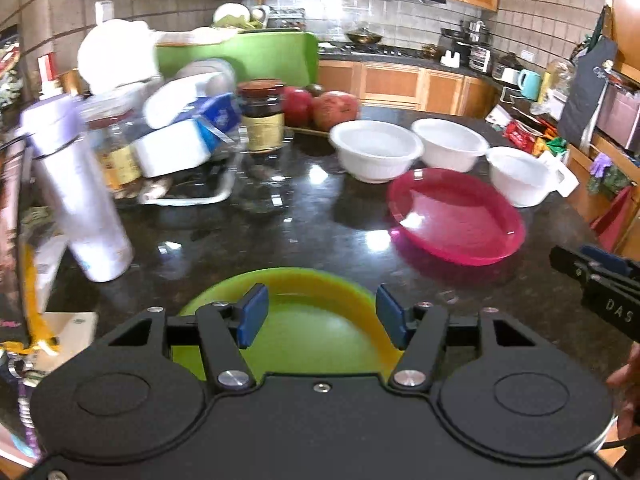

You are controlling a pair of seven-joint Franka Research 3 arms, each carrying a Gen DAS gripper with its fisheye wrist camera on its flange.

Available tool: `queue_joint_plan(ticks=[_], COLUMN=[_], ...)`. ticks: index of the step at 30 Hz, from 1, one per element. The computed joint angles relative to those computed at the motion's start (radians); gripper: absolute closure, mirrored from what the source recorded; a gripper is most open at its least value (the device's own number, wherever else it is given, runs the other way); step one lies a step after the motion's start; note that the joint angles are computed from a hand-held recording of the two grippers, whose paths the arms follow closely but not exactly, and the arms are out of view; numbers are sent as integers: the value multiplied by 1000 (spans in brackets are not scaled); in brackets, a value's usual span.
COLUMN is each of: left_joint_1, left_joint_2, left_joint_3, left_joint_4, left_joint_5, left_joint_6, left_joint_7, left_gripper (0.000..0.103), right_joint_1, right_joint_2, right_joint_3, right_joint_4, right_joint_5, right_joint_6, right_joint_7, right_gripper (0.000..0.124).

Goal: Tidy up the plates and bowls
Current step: 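Lower the green plate onto the orange plate and open the left gripper, then move the left gripper to the red plate rim and close it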

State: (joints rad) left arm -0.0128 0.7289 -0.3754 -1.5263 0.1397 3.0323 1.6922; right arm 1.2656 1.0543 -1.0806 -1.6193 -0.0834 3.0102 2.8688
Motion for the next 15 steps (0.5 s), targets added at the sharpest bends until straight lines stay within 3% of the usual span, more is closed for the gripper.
queue_joint_plan(ticks=[4,7,10,15], left_joint_1=[-100,-179,-225,-300], left_joint_2=[27,61,111,184], left_joint_3=[68,129,150,202], left_joint_4=[74,145,238,376], left_joint_5=[14,44,67,98], left_joint_6=[-18,-26,-69,-154], left_joint_7=[-69,-130,-165,-230], left_gripper=[40,40,40,41], right_joint_1=[20,-5,-78,-272], right_joint_2=[-17,-44,-91,-166], right_joint_3=[-36,-23,36,214], right_joint_4=[-105,-152,-170,-119], right_joint_5=[5,21,30,26], right_joint_6=[81,144,217,273], right_joint_7=[-55,-119,-193,-317], right_gripper=[77,77,78,82])
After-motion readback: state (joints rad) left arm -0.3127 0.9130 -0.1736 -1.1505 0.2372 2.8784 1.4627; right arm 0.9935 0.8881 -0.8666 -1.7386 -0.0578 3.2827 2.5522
